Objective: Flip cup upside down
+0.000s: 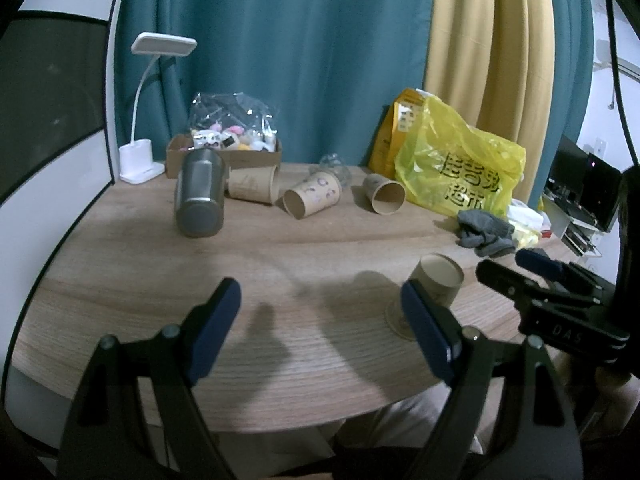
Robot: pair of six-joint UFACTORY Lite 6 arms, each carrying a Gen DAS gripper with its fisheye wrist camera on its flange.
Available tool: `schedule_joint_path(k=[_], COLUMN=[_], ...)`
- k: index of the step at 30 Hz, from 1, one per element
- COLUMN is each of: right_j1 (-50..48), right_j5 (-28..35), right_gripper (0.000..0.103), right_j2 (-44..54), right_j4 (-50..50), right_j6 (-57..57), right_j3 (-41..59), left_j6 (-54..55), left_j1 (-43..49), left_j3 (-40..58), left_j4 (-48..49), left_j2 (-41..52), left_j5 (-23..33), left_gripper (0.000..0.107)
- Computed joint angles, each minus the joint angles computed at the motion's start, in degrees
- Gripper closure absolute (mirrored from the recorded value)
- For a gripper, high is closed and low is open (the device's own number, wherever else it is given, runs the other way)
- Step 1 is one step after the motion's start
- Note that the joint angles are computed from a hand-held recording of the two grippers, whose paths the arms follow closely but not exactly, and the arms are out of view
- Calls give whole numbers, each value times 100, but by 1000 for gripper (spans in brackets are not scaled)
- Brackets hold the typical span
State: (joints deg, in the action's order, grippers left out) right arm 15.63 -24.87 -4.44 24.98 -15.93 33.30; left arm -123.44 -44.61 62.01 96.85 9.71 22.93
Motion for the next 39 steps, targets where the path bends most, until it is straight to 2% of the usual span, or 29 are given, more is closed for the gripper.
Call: schedule_joint_path(k=[39], right_j1=[10], right_j5=[-9], right_gripper=[23], right_j2=[-6], right_j4=[-10], right_j6=[18], right_j3=[-15], left_j6=[-54], left_j1=[58], left_j3=[-89], left_j4=[47], left_j2=[-94], left_j5=[-51], left_gripper=[23])
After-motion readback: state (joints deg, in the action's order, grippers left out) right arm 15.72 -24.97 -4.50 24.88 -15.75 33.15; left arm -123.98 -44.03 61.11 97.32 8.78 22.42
